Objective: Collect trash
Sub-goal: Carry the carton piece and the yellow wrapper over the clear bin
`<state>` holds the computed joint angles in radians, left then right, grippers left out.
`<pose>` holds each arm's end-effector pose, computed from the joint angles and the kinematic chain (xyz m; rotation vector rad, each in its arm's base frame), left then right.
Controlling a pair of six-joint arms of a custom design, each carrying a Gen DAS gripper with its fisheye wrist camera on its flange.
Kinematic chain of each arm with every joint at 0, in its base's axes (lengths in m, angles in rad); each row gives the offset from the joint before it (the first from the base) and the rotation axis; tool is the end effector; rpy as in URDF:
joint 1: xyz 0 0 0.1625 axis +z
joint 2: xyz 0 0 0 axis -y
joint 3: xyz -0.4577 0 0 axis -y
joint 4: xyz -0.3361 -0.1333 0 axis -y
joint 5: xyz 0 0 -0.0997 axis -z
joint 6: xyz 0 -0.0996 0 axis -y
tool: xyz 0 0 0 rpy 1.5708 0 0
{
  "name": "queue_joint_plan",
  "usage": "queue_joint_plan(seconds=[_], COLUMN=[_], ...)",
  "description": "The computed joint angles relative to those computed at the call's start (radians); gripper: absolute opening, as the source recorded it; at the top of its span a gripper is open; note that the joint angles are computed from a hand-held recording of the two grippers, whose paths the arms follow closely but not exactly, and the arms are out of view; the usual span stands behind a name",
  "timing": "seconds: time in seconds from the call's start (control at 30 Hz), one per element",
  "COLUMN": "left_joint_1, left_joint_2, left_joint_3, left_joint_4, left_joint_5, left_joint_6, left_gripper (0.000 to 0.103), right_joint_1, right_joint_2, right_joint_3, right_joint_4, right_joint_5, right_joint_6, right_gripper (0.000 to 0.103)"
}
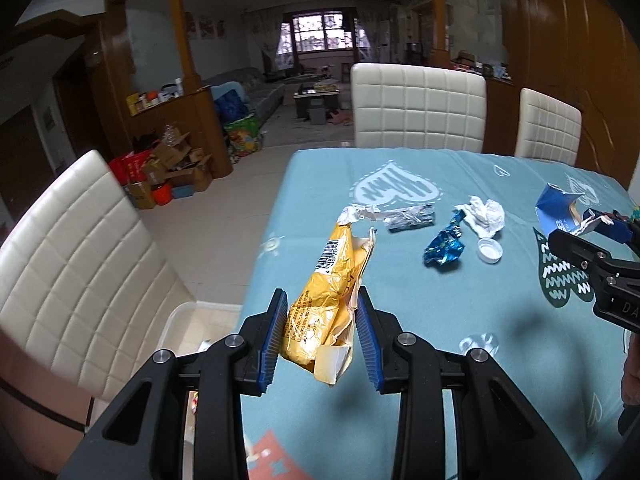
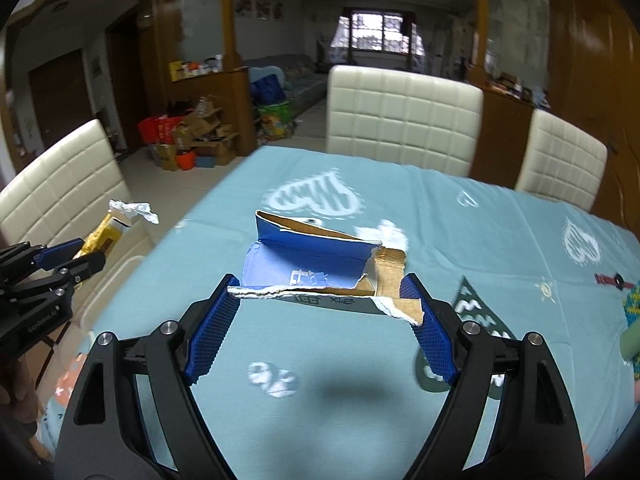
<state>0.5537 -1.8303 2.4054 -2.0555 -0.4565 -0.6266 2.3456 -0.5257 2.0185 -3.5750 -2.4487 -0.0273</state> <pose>-0.1040 -0.3261 0.3693 0.4782 2.1045 -0.9179 0.4184 -0.3463 0.0504 0.6451 -2.2525 0.9647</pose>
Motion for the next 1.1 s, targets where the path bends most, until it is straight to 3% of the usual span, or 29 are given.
queue_joint_plan(seconds=[0.43, 0.67, 0.9, 1.1], left_joint_1=[-0.104, -0.123, -0.119, -0.059], left_joint_2=[-0.215, -0.266, -0.294, -0.299], left_joint_3=[-0.155, -0.242, -0.314, -0.348], left_joint_4=[0.799, 1.120, 1.332, 1.369], left_joint_5=[0.046, 0.049, 0.057, 0.096], left_joint_6=[-0.548, -0.772, -0.920, -0.935], left_gripper=[0.034, 0.034, 0.034, 0.034], right_joint_1=[0.080, 0.108, 0.121, 0.119], right_joint_2=[0.073, 0.121, 0.173, 0.214], right_joint_3=[-0.133, -0.219, -0.317, -0.396], right_joint_4=[0.109, 0.170, 0.233, 0.274], right_joint_5=[0.110, 0.164, 0.217, 0.250], right_joint_6=[-0.050, -0.071, -0.093, -0.121], right_gripper=[0.082, 0.082, 0.082, 0.082])
